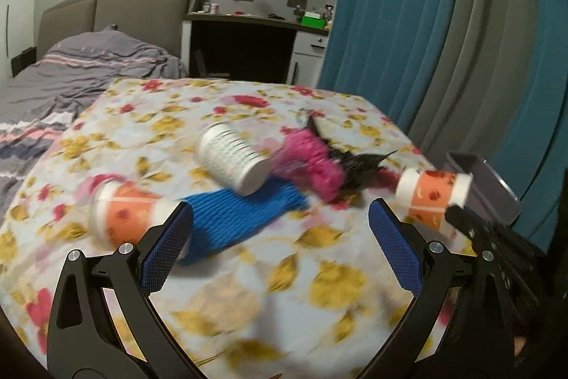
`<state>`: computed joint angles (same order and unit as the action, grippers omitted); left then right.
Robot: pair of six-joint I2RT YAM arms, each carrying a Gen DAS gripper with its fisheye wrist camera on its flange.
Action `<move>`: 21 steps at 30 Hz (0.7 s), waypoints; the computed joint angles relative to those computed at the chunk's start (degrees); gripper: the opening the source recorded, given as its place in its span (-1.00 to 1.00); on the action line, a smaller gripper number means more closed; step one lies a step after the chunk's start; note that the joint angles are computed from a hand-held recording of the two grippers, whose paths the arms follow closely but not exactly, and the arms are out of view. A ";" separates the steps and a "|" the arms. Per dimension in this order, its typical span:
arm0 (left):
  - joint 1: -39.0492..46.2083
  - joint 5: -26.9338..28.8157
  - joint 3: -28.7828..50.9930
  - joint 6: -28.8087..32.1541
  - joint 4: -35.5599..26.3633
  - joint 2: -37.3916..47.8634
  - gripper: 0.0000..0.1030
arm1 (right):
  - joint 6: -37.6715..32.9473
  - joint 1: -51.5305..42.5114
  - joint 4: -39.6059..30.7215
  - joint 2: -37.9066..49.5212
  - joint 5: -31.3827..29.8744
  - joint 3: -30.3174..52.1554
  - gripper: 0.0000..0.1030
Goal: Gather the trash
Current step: 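Grasp the orange-printed paper cup by its rim with the right tool, then grasp the pink plastic bag with the left tool while the right tool holds the cup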
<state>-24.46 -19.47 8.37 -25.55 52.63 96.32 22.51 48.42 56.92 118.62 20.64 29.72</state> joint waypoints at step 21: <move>4.25 7.12 37.82 -0.44 -20.03 27.73 -0.10 | -1.07 -12.45 14.83 3.14 -5.98 -9.91 -0.92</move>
<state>-20.22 -12.35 46.19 -25.99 32.60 124.05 21.43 35.97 71.75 121.76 14.66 19.81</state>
